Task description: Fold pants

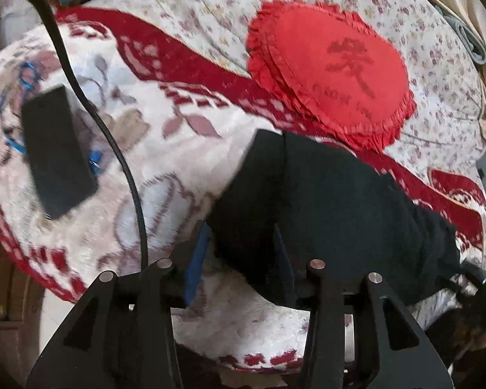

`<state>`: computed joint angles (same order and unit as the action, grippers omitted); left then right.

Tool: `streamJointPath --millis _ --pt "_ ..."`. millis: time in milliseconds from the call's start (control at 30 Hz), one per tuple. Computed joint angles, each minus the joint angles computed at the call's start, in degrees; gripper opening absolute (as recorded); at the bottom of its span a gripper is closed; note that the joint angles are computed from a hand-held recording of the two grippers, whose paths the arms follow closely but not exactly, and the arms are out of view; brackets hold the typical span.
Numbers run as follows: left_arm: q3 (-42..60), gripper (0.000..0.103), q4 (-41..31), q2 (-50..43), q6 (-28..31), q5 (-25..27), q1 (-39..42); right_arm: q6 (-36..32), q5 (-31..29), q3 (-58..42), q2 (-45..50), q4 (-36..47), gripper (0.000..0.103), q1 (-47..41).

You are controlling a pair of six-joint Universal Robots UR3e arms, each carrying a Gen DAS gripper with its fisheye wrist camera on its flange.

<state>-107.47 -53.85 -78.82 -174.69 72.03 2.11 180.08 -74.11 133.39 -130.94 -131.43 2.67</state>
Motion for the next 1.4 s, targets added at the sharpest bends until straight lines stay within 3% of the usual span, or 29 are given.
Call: streamJointPath --millis 67,133,167,267,333,400,500,533,567,600,800,933,1067,1233,1300,1333,1367,1400 --pt "0.48 0.040 1.64 0.59 -0.93 2.68 -0.88 -2.91 8.22 -2.43 -1.03 3.26 0.045 -8.41" --pt "0.91 0.040 1.72 1.05 -0.77 1.84 -0.50 -3.99 15.03 -4.10 -0.36 5.42 0.049 -13.98" --pt "1.80 0.040 1.32 0.39 -0.31 1.40 -0.83 -2.18 14.16 -5.20 3.16 2.00 0.050 -13.17" --pt "3.79 0.041 3.84 -3.31 -1.26 3.88 -4.88 1.10 2.99 -11.34 20.00 -10.59 0.050 -4.65" --pt "4.80 0.041 5.11 -5.70 -2.28 5.18 -7.42 1.00 -1.00 -16.42 30.18 -13.74 0.050 -2.25" --pt "5.52 0.041 6.67 -8.08 -2.83 5.24 -9.56 -0.15 -1.00 -19.91 36.51 -14.75 0.050 -2.79" --pt "7.31 0.042 9.19 -12.60 -3.79 9.53 -13.75 -1.64 0.58 -24.83 45.60 -14.04 0.049 -3.25" --pt "7.52 0.042 10.21 -13.75 -3.96 10.65 -14.72 -2.28 1.41 -25.22 47.07 -14.29 0.036 -3.39" --pt "7.86 0.042 10.82 -14.97 -4.14 11.61 -15.37 -3.21 3.07 -24.94 47.97 -14.82 0.014 -3.72" --pt "8.10 0.042 10.98 -15.73 -4.29 11.94 -15.62 -3.81 4.45 -24.41 48.09 -15.10 0.008 -4.00" --pt "7.74 0.044 12.51 -17.65 -5.35 13.04 -14.79 -2.96 1.38 -24.59 46.24 -18.32 0.006 -4.70" --pt "5.83 0.049 16.11 -18.93 -6.82 14.09 -15.19 -0.42 -3.77 -27.34 52.48 -20.71 0.003 -3.76" --pt "7.14 0.050 14.96 -19.35 -6.95 14.96 -15.68 2.35 -3.77 -26.78 54.45 -23.63 0.003 -3.73" --pt "8.80 0.050 12.38 -17.65 -8.03 15.47 -15.75 2.99 -6.35 -22.42 43.09 -19.96 0.010 -4.21" --pt "9.04 0.050 12.60 -17.42 -8.36 15.79 -16.25 2.98 -5.25 -18.50 36.20 -18.41 0.026 -5.03" --pt "9.43 0.050 12.44 -17.43 -8.58 15.98 -16.74 3.10 -4.91 -16.67 33.04 -17.48 0.043 -5.20" --pt "9.92 0.050 12.05 -17.52 -8.70 16.07 -17.15 3.37 -5.16 -14.38 29.69 -17.11 0.049 -5.10" --pt "10.38 0.050 11.80 -17.68 -8.77 16.13 -17.54 3.85 -5.85 -11.89 26.85 -17.71 0.049 -4.58"
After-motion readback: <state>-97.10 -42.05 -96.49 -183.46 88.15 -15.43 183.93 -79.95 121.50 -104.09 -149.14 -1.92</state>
